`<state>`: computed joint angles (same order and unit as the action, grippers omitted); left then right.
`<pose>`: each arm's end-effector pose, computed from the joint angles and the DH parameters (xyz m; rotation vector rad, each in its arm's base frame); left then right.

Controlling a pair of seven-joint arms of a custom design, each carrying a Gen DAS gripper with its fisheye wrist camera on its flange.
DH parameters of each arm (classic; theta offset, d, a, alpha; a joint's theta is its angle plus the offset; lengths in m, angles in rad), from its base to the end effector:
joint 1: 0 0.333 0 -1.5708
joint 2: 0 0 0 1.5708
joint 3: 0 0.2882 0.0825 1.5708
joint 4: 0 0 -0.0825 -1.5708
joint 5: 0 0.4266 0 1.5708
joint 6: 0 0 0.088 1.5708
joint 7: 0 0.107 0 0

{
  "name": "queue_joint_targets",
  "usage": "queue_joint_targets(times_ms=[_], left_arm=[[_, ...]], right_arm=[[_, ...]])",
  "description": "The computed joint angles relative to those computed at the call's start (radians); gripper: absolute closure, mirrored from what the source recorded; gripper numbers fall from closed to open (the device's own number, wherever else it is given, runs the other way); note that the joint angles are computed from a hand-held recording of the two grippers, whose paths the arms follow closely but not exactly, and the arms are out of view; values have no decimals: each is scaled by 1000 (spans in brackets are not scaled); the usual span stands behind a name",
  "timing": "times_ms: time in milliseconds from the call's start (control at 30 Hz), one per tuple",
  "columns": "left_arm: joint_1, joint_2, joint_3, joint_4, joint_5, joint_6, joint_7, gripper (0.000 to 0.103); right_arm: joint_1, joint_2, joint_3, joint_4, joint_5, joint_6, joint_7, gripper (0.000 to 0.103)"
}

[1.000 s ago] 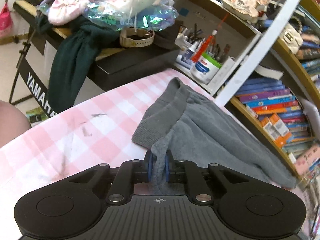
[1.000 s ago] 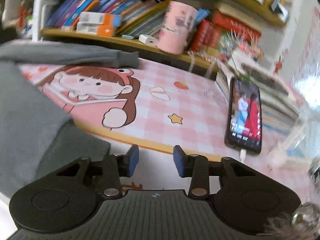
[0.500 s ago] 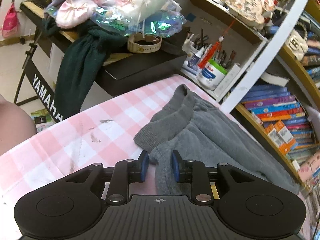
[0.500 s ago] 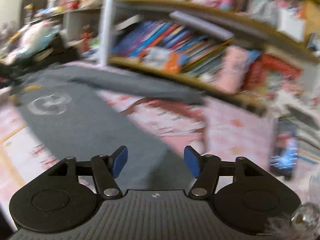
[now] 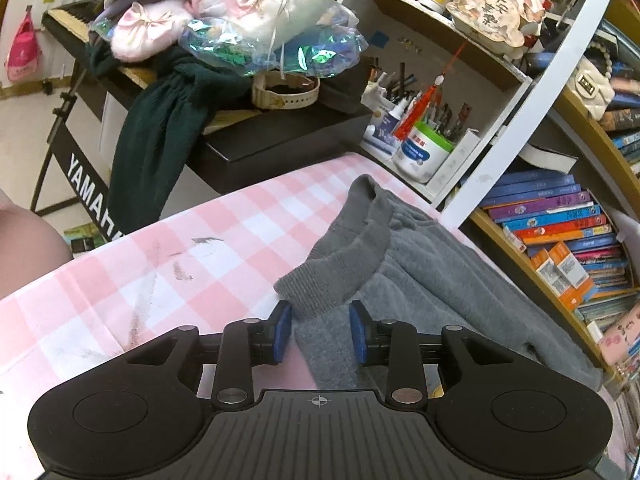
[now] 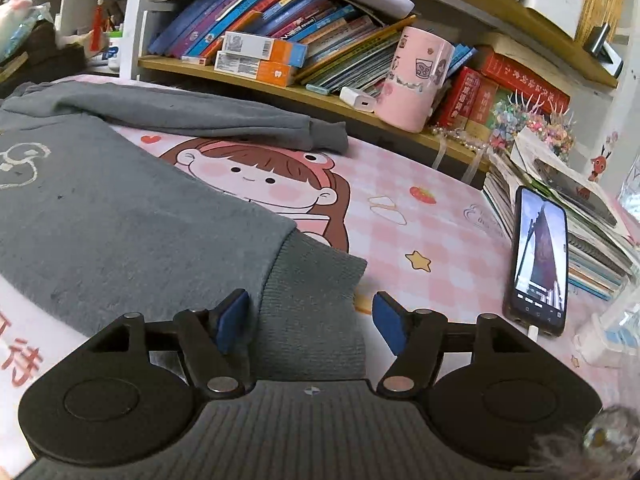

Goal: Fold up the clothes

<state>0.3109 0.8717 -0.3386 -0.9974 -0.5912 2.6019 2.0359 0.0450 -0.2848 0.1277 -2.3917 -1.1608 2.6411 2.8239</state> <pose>0.8339 0.1041 0.4037 -1.9298 1.6940 -1.3466 0.5176 0.1149 0.4231 -1.6350 1.9206 -1.1557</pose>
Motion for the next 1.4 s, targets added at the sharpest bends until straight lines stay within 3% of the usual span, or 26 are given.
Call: queue_joint_targets(times_ms=[200,333,500,633,867,1033,1200,1267,1400], left_arm=[[-4,16,5,28,6,-18,-16,89],[15,13,-8,17,-26,19,-42,90],[4,11,11,18,14,1,-40,87],[-1,4,21,14,36,-2,-33,81],[0,-134,27,-205,78,191,72,46],[41,-210,-39,-324,56,299,204,26],[103,-247,-156,-386,-23,346,398,9],[130,-246,-210,-398,-65,355,498,7],[95,-250,-189,-396,-75,333,575,5]], right_arm=[[-5,9,-7,7,-2,18,6,38],[-6,12,-14,6,8,53,5,38],[-12,20,-8,12,-9,57,32,36],[-15,17,-9,7,-18,65,53,35],[-12,16,-6,7,-29,53,70,32],[-9,13,-3,7,-42,41,89,26],[-9,-1,4,8,-101,42,149,21],[-9,-6,3,11,-125,55,165,18],[-6,3,-6,28,-135,90,149,17]])
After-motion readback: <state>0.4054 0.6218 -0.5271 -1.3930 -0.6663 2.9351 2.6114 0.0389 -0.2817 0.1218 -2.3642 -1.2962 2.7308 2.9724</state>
